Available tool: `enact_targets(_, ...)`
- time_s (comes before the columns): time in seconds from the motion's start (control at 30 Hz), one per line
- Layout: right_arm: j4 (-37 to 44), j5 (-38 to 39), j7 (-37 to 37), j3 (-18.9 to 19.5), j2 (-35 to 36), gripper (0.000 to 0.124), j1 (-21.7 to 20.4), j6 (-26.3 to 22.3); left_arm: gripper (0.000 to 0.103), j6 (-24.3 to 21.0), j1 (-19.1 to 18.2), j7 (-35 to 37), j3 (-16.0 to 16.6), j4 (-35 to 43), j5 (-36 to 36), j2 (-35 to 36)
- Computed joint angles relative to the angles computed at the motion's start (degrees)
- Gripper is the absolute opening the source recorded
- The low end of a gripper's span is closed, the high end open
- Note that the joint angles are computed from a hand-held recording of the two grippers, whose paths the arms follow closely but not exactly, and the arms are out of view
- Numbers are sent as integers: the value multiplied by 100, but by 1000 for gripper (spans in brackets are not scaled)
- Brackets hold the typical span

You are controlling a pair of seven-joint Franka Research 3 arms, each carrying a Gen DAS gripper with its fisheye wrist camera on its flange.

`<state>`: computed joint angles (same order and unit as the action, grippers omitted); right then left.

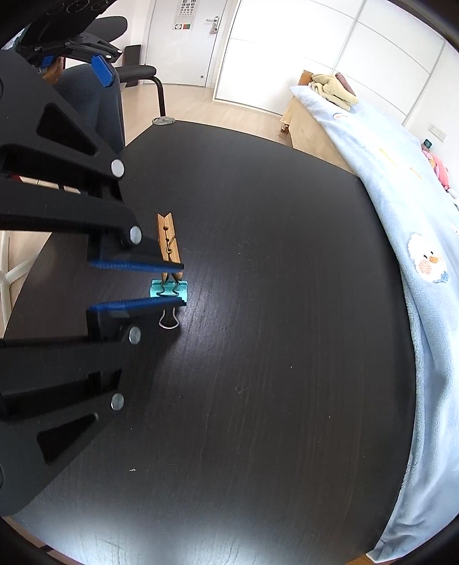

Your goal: Collect trash

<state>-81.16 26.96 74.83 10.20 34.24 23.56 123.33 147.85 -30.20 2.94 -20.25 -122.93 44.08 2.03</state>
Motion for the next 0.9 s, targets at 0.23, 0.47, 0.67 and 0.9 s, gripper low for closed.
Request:
enact_targets(0.23, -35, 7, -42, 5, -23, 1, 7, 88, 95, 9, 2, 24, 4, -2, -21, 0)
enact_targets(0.47, -387, 162, -95, 18, -334, 1, -58, 304, 95, -20, 21, 270, 40, 140, -24, 119)
enact_targets(0.67, -777, 286, -28, -14, -688, 1, -128, 439, 95, 116, 103, 732, 148, 357, -124, 290)
enact_targets(0.9, -1003, 277, 5, -47, -966, 1, -135, 514, 95, 156, 225, 1700, 274, 801, -499, 665)
